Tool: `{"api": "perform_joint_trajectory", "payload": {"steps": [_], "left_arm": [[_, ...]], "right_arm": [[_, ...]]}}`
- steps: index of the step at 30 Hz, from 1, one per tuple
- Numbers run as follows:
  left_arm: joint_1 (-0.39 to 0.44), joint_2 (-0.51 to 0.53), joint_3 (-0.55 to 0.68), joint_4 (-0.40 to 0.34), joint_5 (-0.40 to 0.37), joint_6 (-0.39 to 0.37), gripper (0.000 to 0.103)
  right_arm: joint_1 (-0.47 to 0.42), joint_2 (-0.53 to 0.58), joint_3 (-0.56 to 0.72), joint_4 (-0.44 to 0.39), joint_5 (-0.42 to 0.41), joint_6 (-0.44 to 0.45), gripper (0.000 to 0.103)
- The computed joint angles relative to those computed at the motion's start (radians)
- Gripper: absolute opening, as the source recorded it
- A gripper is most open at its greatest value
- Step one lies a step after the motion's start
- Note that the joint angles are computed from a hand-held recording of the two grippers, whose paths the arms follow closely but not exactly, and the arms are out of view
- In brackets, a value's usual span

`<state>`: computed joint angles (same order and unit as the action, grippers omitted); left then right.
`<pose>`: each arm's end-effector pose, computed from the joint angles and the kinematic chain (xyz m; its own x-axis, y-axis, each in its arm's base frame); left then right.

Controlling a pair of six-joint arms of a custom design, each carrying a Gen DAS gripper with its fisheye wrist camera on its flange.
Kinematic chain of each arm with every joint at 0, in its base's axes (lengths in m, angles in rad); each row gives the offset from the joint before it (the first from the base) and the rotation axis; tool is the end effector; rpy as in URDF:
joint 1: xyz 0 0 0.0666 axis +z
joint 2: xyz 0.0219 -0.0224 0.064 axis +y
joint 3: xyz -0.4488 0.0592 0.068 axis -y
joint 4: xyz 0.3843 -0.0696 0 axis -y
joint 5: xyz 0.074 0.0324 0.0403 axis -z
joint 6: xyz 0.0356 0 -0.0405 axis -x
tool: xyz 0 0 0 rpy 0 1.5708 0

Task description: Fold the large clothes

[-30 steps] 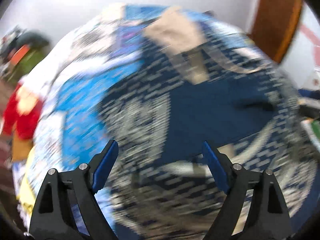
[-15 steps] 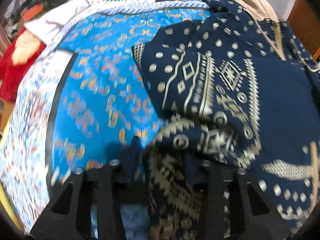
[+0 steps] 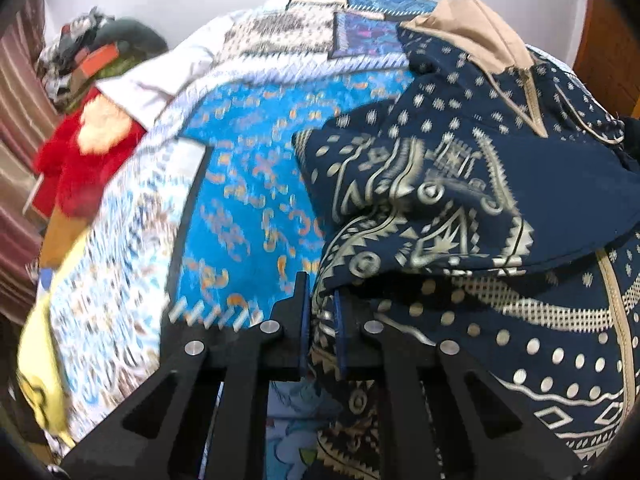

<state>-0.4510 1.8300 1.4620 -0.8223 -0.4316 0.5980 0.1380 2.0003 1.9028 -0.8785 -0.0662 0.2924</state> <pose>0.5468 -0.2487 0.3099 -0.8348 -0.1639 -0.5256 -0.2588 0.9594 0.1119 0.7072 0.1002 0.3821 -0.7354 -0.3925 -0.5523 -0.4031 0.9086 -0.1091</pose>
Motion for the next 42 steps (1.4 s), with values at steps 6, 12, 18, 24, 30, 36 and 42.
{"api": "perform_joint_trajectory", "payload": {"steps": [6,12,18,24,30,36,42], "left_arm": [[0.009,0.039,-0.029,-0.007,0.063,0.063,0.012],[0.019,0.049,-0.015,-0.024,0.078,0.063,0.017],[0.025,0.058,-0.003,-0.037,0.079,0.033,0.018],[0.014,0.035,-0.031,-0.043,0.113,0.010,0.021],[0.022,-0.039,-0.054,-0.062,0.149,0.011,0.030],[0.076,-0.057,0.011,-0.061,0.121,0.003,0.055],[0.149,0.096,0.193,-0.122,0.230,-0.040,0.055]], "right_arm": [[-0.027,-0.009,-0.075,0.025,0.065,0.072,0.009],[-0.051,-0.022,-0.098,0.022,0.055,0.093,0.010],[-0.066,-0.016,-0.086,-0.020,0.052,0.062,0.012],[-0.072,-0.056,-0.151,0.054,0.170,0.092,0.012],[-0.121,-0.053,-0.104,-0.015,0.152,0.024,0.012],[-0.126,-0.061,-0.043,-0.078,-0.043,-0.016,0.012],[-0.040,-0.017,0.018,-0.134,-0.110,0.024,0.012]]}}
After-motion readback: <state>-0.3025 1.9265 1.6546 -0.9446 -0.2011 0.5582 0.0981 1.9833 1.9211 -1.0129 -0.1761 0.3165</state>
